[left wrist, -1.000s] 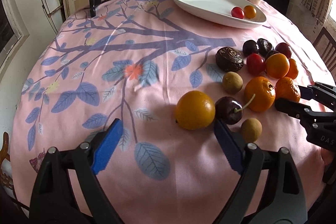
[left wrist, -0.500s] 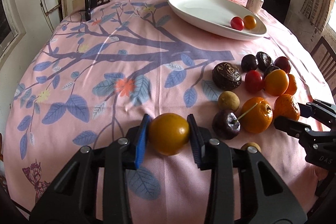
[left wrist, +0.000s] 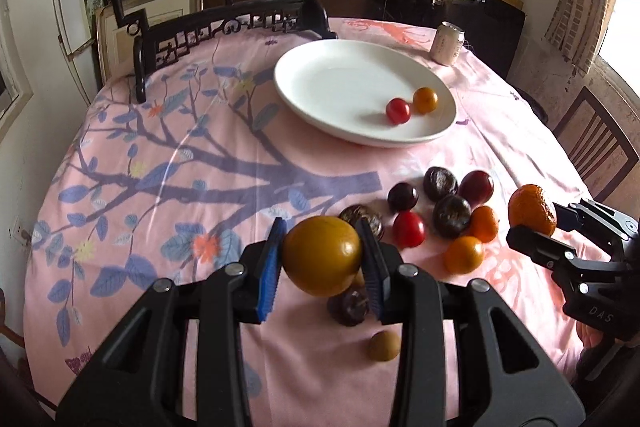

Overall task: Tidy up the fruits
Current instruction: 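Carry both fruits onto the white plate and open both tools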

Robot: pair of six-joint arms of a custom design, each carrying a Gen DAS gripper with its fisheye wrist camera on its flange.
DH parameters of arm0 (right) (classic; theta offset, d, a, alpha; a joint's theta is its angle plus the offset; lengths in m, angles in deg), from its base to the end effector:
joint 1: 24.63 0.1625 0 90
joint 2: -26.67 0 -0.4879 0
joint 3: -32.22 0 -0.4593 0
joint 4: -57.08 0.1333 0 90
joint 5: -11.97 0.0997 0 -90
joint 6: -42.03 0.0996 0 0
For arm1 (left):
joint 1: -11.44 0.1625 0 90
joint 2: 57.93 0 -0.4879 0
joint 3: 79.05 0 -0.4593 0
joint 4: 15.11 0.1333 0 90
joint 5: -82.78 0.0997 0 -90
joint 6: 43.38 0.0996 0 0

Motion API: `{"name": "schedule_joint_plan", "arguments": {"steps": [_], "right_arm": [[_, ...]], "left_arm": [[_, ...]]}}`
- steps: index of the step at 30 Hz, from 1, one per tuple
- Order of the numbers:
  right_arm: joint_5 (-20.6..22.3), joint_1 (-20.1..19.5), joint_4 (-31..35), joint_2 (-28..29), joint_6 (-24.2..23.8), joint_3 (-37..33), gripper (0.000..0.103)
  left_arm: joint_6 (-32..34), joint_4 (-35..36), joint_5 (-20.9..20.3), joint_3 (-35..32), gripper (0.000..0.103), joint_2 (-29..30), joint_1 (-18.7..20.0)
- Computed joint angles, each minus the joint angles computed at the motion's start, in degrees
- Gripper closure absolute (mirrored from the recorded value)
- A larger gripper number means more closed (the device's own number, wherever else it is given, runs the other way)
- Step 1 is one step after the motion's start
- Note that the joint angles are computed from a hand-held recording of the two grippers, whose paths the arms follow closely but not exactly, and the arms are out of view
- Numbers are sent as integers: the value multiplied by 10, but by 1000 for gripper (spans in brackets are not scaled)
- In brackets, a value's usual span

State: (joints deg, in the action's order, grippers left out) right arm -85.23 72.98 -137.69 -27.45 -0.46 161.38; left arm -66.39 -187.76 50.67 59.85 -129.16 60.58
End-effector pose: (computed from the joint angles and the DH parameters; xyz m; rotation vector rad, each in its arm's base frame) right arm 0.1913 -0.5193 0.0777 1.1413 -2.5522 0.6551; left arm -0.1242 -0.4763 0.1742 0.1875 2.2489 -0.9096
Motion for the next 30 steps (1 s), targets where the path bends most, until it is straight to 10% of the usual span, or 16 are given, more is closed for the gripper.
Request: {"name": "schedule_joint_plan", "arguments": {"steps": [22,25,30], "right_arm": [[-99,17,61,149,6,-214,58],[-114,19,38,157,-8,-216,43],[-91,10,51,138,16,-200,42]], "left_arm": [[80,9,14,-262,66,185,129],[62,24,23,-271,27,190,132],[87,-24,35,-245,22,184,111]]}}
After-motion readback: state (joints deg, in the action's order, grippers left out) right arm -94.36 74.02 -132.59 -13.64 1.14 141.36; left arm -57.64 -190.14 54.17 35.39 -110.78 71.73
